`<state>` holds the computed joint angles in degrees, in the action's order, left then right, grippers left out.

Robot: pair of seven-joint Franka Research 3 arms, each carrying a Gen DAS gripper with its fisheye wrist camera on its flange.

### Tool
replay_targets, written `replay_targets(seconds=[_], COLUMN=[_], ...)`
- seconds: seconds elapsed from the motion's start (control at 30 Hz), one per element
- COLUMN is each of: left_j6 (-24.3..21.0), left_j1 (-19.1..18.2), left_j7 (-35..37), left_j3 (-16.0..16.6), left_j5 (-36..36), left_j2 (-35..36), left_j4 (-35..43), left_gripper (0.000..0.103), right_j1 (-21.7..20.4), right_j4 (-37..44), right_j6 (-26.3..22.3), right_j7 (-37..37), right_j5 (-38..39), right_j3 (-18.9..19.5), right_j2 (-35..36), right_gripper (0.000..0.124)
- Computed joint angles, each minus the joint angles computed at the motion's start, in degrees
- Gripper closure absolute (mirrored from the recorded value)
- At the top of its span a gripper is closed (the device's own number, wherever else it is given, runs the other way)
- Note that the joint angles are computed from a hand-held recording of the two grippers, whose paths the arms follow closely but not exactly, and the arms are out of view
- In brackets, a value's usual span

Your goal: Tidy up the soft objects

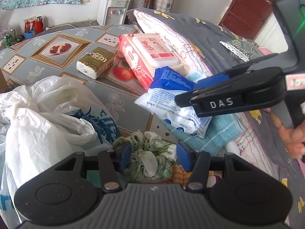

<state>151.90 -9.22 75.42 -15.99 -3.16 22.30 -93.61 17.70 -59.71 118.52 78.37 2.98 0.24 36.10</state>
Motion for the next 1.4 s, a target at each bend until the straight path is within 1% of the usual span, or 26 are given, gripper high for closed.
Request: replay_targets(seconds=[0.07, 0.2, 0.33, 0.4, 0.5, 0.6, 0.67, 0.73, 0.8, 0.9, 1.0, 1.1, 1.23, 1.3, 1.4], left_j6=[0.10, 0.19, 0.31, 0.40, 0.18, -0.20, -0.46, -0.58, -0.48, 0.13, 1.75, 3.54, 4.28, 4.82, 5.75], left_j1=[0.12, 0.09, 0.00, -0.14, -0.30, -0.37, -0.47, -0.50, -0.48, -0.64, -0.62, -0.53, -1.21, -1.50, -1.90], left_j7=[0.21, 0.25, 0.18, 0.07, -0.14, -0.18, -0.38, -0.52, -0.54, -0.70, -0.60, -0.10, -1.06, -2.29, -4.39], left_j3=[-0.12, -0.12, -0.02, 0.11, 0.24, 0.33, 0.46, 0.55, 0.53, 0.64, 0.50, 0.16, 0.75, 1.17, 1.90], left_j5=[-0.16, -0.14, 0.08, 0.41, 0.85, 1.21, 1.49, 1.72, 1.84, 2.33, 2.60, 2.63, 3.98, 4.59, 5.85], left_j2=[-0.05, -0.07, -0.11, -0.09, 0.05, 0.26, 0.46, 0.69, 0.82, 0.72, 0.10, -0.66, -1.77, -2.45, -3.54], left_j4=[-0.10, -0.09, -0.16, -0.18, 0.04, 0.43, 0.74, 1.01, 1.15, 0.87, -0.16, -1.25, -2.27, -2.93, -3.93], left_gripper=[0.049, 0.049, 0.049, 0.049, 0.049, 0.049, 0.049, 0.049, 0.049, 0.049, 0.047, 0.044, 0.044, 0.044, 0.044], right_j1=[-0.48, -0.92, -0.09, 0.07, 0.65, 0.61, 0.09, -0.75, -1.08, -1.79, -2.21, -2.97, -2.25, -2.79, -5.10], right_j4=[0.18, -0.80, -3.16, -4.09, -5.77, -4.11, -2.96, -1.63, -2.39, -3.25, -5.33, -8.17, -13.88, -14.92, -15.31], right_j6=[-0.69, 1.08, 2.88, 3.66, 5.45, 4.25, 3.55, 2.68, 3.54, 4.44, 5.83, 7.49, 12.05, 12.52, 11.52], right_j7=[0.87, 1.91, -0.33, -1.60, -3.51, -4.69, -5.30, -5.63, -5.82, -5.19, -3.66, -2.09, -1.02, -0.75, 0.09], right_j5=[1.49, 2.46, -1.13, -2.60, -5.38, -6.04, -4.99, -2.85, -1.62, 0.28, 1.46, 3.19, 1.48, 2.31, 7.60], right_j3=[0.46, 0.41, -0.71, -1.02, -1.64, -1.63, -1.15, -0.41, -0.13, 0.08, -0.09, 0.10, -0.61, -0.21, 1.24], right_j2=[-0.05, -0.65, -1.85, -2.08, -2.34, -0.45, 0.81, 1.74, 1.20, 0.14, -1.46, -3.44, -7.11, -8.05, -8.88], right_gripper=[0.073, 0.071, 0.063, 0.057, 0.051, 0.051, 0.051, 0.053, 0.066, 0.076, 0.079, 0.081, 0.082, 0.082, 0.083])
